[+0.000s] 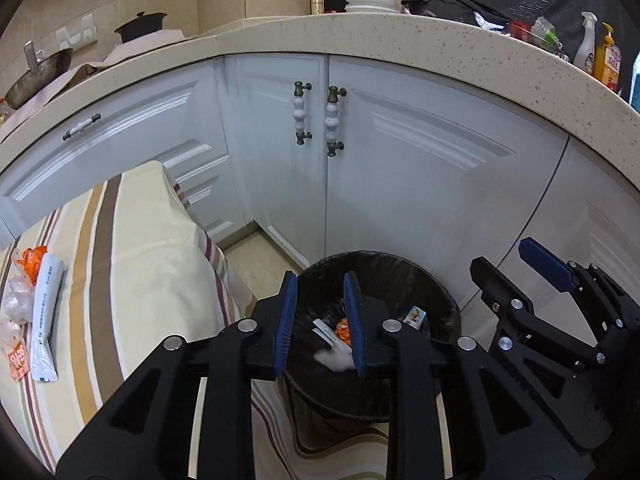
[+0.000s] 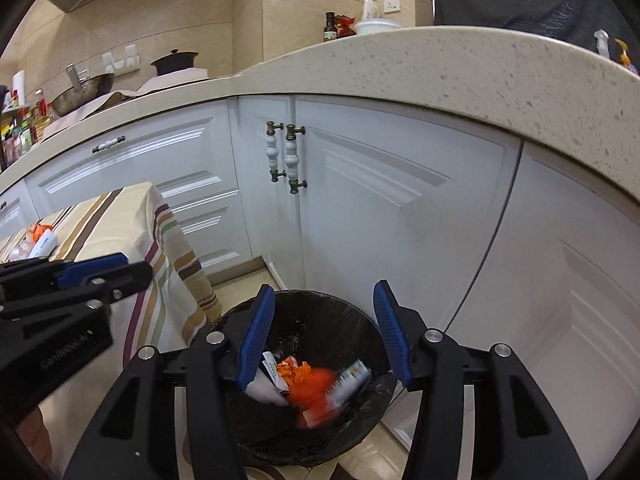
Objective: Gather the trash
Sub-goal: 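Carry both bags to the bin and open both tools over it, then return both tools to the table above the remaining trash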
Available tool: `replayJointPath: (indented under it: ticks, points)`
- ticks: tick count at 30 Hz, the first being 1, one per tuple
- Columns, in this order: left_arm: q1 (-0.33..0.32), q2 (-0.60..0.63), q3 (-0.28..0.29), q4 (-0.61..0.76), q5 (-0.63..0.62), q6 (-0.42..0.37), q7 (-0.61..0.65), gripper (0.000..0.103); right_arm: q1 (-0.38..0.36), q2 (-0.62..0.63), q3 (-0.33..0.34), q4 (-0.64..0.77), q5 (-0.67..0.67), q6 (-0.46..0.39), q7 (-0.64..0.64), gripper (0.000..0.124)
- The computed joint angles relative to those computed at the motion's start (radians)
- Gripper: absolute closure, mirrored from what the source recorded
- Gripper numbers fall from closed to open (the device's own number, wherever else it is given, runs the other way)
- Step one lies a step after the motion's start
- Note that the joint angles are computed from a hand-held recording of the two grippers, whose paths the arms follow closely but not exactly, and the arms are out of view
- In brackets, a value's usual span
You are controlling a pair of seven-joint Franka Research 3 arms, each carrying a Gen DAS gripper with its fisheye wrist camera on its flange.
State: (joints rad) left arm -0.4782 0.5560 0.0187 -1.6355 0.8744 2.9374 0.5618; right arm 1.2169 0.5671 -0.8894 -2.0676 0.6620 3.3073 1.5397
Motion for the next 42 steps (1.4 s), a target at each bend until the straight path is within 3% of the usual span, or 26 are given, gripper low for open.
replayJointPath:
  ticks: [4, 11, 17, 23, 31, 42]
  points:
    - [-0.024, -0.036, 0.046, -0.036, 0.056, 0.011, -0.082, 0.059, 0.02, -0.007, -0.017, -0.01, 0.006, -0.002, 0.005, 0.069]
    - [-0.007, -0.141, 0.084, -0.142, 0.233, 0.019, -0.279, 0.053, 0.043, -0.024, -0.014, 0.009, 0.002, -0.004, 0.006, 0.065]
    - [0.029, -0.263, 0.107, -0.268, 0.427, -0.022, -0.479, 0.05, 0.028, -0.029, 0.041, 0.059, -0.034, -0.006, 0.01, 0.063]
    - [0.108, -0.389, 0.092, -0.412, 0.54, -0.093, -0.616, 0.047, -0.021, -0.022, 0.137, 0.144, -0.109, -0.028, 0.02, 0.062]
    - [0.246, -0.542, 0.053, -0.588, 0.59, -0.18, -0.712, 0.046, -0.107, 0.005, 0.28, 0.273, -0.255, -0.072, 0.06, 0.062]
    - [0.445, -0.632, -0.009, -0.707, 0.602, -0.168, -0.752, 0.046, -0.223, 0.078, 0.461, 0.477, -0.427, -0.201, 0.114, 0.061]
